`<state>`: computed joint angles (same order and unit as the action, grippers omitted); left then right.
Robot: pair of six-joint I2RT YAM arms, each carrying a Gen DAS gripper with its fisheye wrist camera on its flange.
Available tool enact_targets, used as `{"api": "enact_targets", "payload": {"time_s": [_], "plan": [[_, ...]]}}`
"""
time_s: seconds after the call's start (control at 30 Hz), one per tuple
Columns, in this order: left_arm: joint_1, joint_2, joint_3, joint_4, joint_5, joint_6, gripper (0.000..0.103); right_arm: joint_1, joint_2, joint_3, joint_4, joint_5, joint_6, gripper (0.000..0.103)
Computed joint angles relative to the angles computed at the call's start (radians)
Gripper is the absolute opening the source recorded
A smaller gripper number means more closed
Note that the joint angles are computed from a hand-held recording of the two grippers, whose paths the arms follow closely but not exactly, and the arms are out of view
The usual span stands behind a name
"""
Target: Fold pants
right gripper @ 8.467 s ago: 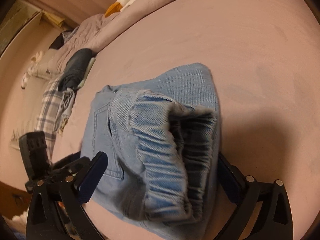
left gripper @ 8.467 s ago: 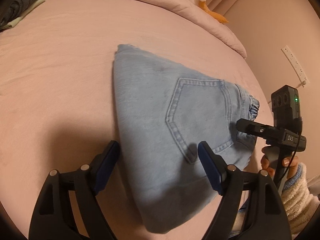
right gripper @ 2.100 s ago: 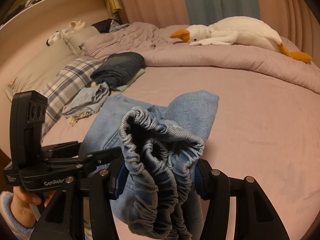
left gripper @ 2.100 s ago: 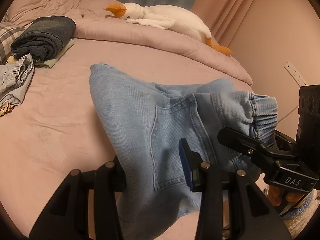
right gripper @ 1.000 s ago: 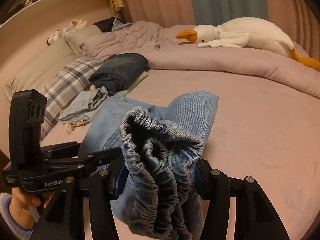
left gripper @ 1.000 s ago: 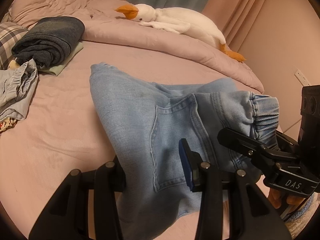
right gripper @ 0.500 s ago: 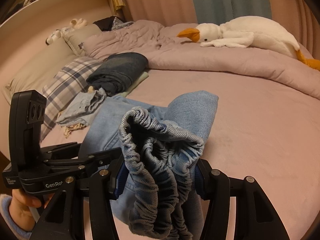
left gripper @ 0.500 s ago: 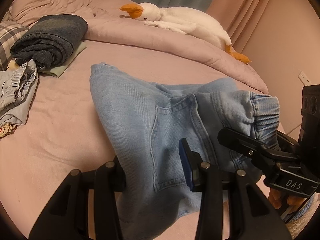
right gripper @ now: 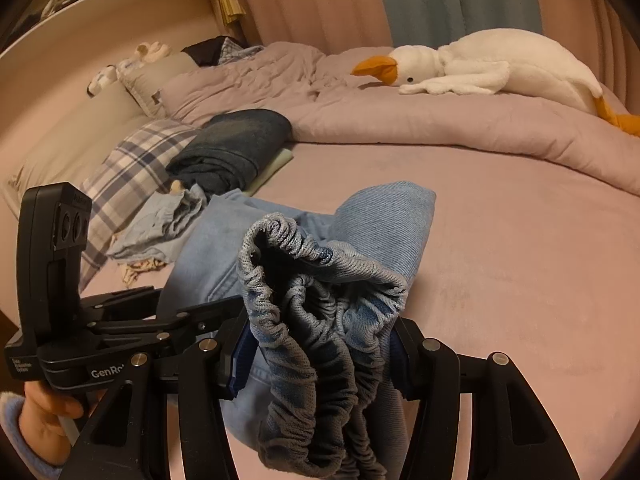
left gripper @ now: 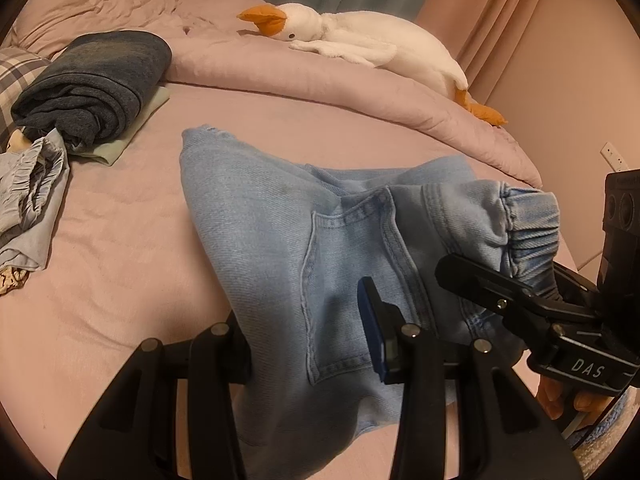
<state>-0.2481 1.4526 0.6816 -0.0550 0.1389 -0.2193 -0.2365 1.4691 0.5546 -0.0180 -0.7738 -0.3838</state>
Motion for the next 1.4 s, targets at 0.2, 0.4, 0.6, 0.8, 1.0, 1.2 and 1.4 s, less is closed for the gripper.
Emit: {"api": "enact_targets", "payload": {"time_s": [0.2,0.4,0.6,0.8,1.0,1.2,1.4], "plan": [[0.004,0.055,0.026,0.015,0.000,0.002,0.041,0.008,0.038,0.007,0.034,0.008,0.026,0.057],[0.010,0.110,0.050,0.020,0.002,-0.004,0.041,0.024,0.076,0.013,0.061,0.026,0.044,0.057],[0.020,0.141,0.063,0.026,0.011,-0.003,0.041,0.035,0.110,0.027,0.070,0.037,0.052,0.057],[0.024,0.157,0.074,0.024,0.013,0.000,0.041,0.038,0.137,0.045,0.071,0.039,0.056,0.057],[0.028,0.169,0.081,0.023,0.012,0.005,0.041,0.035,0.156,0.055,0.067,0.037,0.053,0.057],[0.020,0.189,0.091,0.020,-0.026,0.012,0.041,0.032,0.185,0.073,0.063,0.035,0.061,0.057],[0.023,0.210,0.104,0.014,-0.052,0.023,0.041,0.024,0.230,0.097,0.057,0.026,0.074,0.057]]}}
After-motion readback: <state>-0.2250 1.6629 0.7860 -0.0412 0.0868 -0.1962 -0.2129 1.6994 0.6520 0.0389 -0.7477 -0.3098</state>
